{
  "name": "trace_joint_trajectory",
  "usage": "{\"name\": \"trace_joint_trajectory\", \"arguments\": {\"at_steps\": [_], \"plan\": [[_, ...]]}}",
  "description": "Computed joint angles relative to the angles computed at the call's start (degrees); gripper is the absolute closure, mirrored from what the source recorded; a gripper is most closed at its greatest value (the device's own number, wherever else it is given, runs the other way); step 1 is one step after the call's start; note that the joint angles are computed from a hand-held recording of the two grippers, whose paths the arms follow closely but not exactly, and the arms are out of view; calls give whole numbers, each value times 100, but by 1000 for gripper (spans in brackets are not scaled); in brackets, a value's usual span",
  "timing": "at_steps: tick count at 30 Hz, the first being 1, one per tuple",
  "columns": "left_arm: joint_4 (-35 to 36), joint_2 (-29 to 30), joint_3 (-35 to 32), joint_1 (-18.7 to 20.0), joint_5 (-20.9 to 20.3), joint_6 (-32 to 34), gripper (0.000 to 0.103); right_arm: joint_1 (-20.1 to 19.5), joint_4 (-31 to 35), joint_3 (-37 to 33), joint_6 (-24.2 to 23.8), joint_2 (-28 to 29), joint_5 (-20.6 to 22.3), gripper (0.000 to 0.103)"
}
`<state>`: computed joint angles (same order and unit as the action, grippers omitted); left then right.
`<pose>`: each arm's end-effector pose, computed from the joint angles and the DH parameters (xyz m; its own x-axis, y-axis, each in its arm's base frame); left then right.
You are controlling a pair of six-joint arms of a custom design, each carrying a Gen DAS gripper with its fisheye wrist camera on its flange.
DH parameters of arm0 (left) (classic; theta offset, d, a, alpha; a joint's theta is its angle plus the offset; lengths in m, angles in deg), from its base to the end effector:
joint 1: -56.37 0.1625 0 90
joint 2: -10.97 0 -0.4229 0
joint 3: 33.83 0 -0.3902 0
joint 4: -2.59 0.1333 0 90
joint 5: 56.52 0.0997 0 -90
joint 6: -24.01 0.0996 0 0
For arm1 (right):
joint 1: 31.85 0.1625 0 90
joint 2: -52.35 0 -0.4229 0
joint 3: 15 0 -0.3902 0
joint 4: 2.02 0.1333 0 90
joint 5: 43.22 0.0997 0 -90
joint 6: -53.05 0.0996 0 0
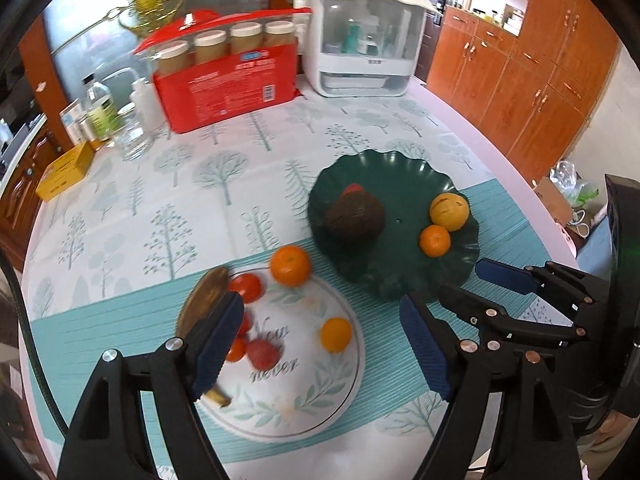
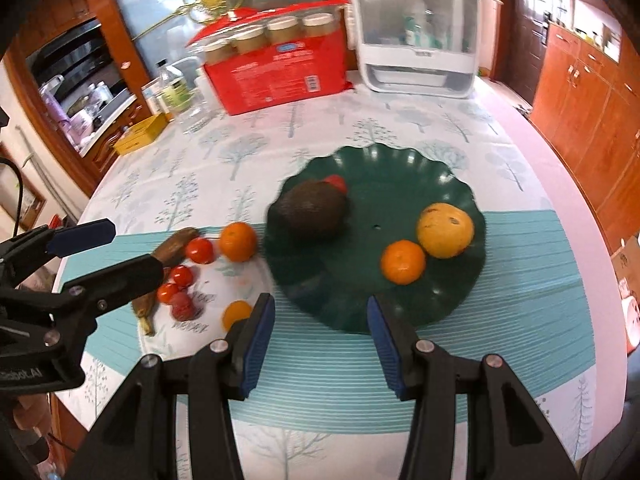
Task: Organize fruits
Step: 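Withdraw both grippers from the green plate toward the fruit plate, then close left gripper on the brown banana while right gripper closes on a small orange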
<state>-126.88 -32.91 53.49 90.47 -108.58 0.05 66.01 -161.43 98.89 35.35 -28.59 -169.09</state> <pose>-0.4558 -0.5435 0.1021 -0.7073 0.3915 -0.5886 0.5896 0.7860 -0.1858 0.1456 -0.5070 0.3622 -0.7767 -0.0192 0.6296 -0.3633 0.8302 -0.4229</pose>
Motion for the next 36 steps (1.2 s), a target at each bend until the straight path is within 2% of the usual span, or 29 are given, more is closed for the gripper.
{"name": "trace_joint_trajectory", "arguments": {"at_steps": [10, 20, 29, 36], "plan": [[-45, -611, 583, 24, 356, -651, 24, 409, 68, -87, -218, 290, 105, 54], [-330, -1032, 1159, 167, 815, -957, 24, 448, 177, -166, -330, 601, 67, 54], [379, -997, 1089, 579, 618, -1100, 24, 281, 274, -182, -288, 872, 22, 54], [452, -814, 918, 971, 329, -1076, 24, 115, 375, -152, -181, 1057, -24, 54]]}}
